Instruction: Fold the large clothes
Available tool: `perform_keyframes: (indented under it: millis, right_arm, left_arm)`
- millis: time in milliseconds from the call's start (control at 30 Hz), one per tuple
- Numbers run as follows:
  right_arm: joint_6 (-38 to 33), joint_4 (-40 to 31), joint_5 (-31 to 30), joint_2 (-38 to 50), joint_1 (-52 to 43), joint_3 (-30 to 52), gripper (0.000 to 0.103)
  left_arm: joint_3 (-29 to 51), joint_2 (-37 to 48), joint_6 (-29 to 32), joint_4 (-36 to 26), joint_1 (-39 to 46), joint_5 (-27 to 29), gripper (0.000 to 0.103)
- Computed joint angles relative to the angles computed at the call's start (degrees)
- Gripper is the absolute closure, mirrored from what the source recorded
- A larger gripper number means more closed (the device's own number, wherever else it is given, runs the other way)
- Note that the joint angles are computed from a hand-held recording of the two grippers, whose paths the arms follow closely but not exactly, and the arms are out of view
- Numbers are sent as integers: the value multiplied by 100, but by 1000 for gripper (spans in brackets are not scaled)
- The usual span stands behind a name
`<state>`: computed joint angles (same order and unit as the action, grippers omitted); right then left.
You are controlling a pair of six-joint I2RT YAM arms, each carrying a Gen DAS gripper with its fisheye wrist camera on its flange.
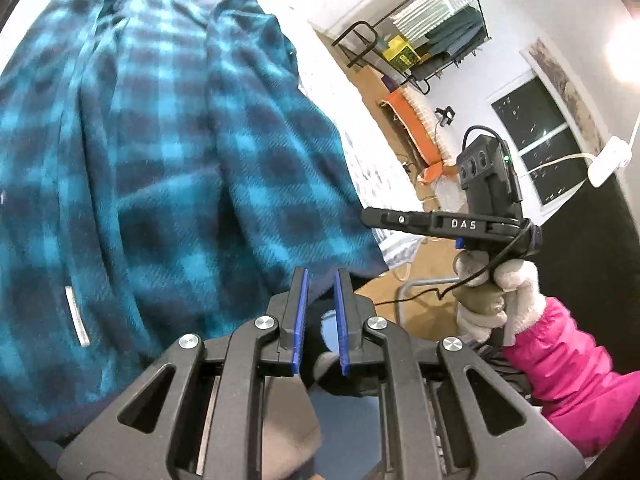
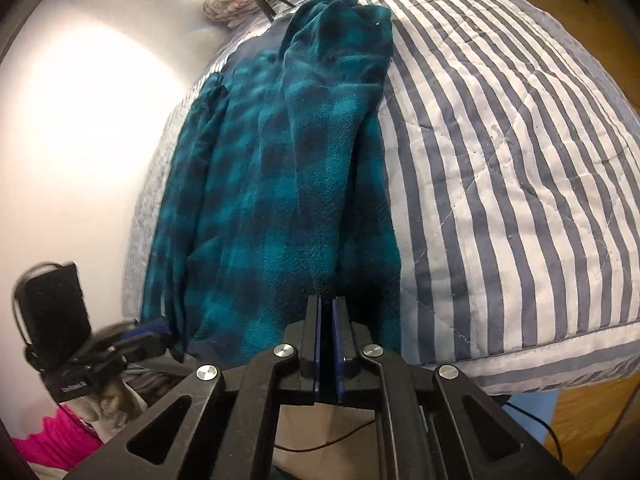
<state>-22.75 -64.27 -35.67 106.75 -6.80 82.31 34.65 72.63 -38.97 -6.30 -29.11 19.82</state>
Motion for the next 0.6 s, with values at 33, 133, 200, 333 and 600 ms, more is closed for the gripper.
perform_keyframes:
  millis: [33,133,200,333,600]
  right_arm:
    - [-14,8,34,12,16,-12,99]
    - [-37,111,138,-80,-21,-126,92]
    - [12,250,134,-170,-151,-202,71]
    - [96,340,141,-69,-502,-198,66]
    - [-522,-559,-370,543,-680,-14,96]
  left_arm:
    - [86,166,24,57,-56,-69,93]
    - [421,834,95,262,-301,-173,93]
    - [581,1241,193,214,-575,-320,93]
    - [603,1720,302,293,-903,-575,93]
    - [635,775,212,-240,-1025,-1050,67]
